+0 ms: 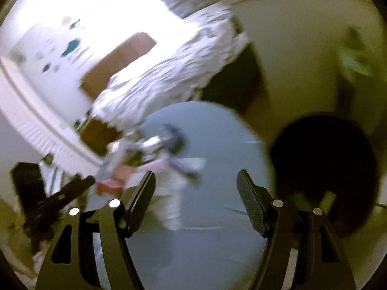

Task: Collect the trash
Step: 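Grasp the clear plastic tray with the left tool while the right tool grasps a white packet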

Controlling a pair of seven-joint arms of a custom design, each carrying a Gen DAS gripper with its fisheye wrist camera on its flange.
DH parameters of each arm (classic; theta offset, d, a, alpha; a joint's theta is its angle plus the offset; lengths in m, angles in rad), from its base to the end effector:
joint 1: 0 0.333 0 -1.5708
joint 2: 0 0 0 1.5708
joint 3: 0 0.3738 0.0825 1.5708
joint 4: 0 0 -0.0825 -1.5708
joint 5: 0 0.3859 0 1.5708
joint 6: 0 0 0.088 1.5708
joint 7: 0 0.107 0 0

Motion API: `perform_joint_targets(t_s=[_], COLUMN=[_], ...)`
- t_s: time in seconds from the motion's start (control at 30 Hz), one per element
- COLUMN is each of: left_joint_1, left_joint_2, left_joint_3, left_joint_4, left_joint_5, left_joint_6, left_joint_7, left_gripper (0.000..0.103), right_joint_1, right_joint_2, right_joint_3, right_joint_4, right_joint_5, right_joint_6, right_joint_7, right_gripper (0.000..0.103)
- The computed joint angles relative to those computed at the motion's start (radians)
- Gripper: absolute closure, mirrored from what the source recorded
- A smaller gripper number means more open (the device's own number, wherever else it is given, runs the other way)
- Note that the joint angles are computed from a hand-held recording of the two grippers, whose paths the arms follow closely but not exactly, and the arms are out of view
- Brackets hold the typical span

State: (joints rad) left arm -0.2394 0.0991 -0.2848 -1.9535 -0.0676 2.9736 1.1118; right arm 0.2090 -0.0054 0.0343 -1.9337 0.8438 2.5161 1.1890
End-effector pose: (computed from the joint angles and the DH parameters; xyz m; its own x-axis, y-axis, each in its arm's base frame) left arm 0.5575 -0.3075 0.5986 -0.1714 -0.8861 0.4306 -0.7147 -0.1890 -0.6734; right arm 0.5862 0.1389 0.6065 0.2340 -0.8100 -0.5377 -0.8341 0.1169 -0.5391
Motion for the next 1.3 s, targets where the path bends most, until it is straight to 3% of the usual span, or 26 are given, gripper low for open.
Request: perform_joint_targets(t_s=[0.1, 0.17, 0.27, 0.43, 0.63, 0.83, 0.9, 0.97, 1.07, 1.3], left_joint_1=[0.02, 0.036, 0.044, 0.055, 0.051, 0.049, 0.049, 0.05, 0.052, 0.064], left_joint_2=[-0.077, -0.102, -0.118, -0.109, -0.122, -0.072, -0.061, -0.047, -0.03, 0.006], left_joint_3=[0.067, 0.082, 0.089, 0.086, 0.08, 0.081, 0.083, 0.083, 0.083, 0.083], left_joint_4=[-0.109, -0.15, -0.191, -0.194, -0.217, -0.144, -0.13, -0.112, -0.096, -0.071], left_joint_5=[0.096, 0.132, 0.104, 0.256, 0.307, 0.299, 0.301, 0.301, 0.285, 0.226], left_joint_6=[-0.013, -0.042, -0.06, -0.085, -0.09, -0.154, -0.164, -0.183, -0.188, -0.197], left_joint_7=[-0.144, -0.183, -0.175, -0.266, -0.304, -0.276, -0.275, -0.273, -0.252, -0.192], left_gripper=[0.022, 0.022, 0.022, 0.022, 0.022, 0.022, 0.022, 0.022, 0.022, 0.026], right_joint_1=[0.017, 0.031, 0.053, 0.087, 0.11, 0.116, 0.112, 0.103, 0.094, 0.092], right_joint_2=[0.071, 0.13, 0.217, 0.352, 0.539, 0.621, 0.615, 0.587, 0.532, 0.35], right_joint_3=[0.021, 0.038, 0.06, 0.076, 0.089, 0.12, 0.131, 0.146, 0.16, 0.165], right_joint_4=[0.115, 0.202, 0.323, 0.496, 0.733, 0.832, 0.816, 0.765, 0.683, 0.465], right_joint_5=[0.007, -0.02, -0.084, -0.202, -0.281, -0.3, -0.288, -0.259, -0.208, -0.108], right_joint_6=[-0.093, -0.146, -0.198, -0.225, -0.316, -0.369, -0.354, -0.31, -0.233, -0.015], right_joint_7=[0.025, 0.079, 0.158, 0.286, 0.494, 0.528, 0.5, 0.449, 0.387, 0.221], right_gripper=[0.034, 0.034, 0.034, 0.034, 0.034, 0.05, 0.055, 0.074, 0.086, 0.09])
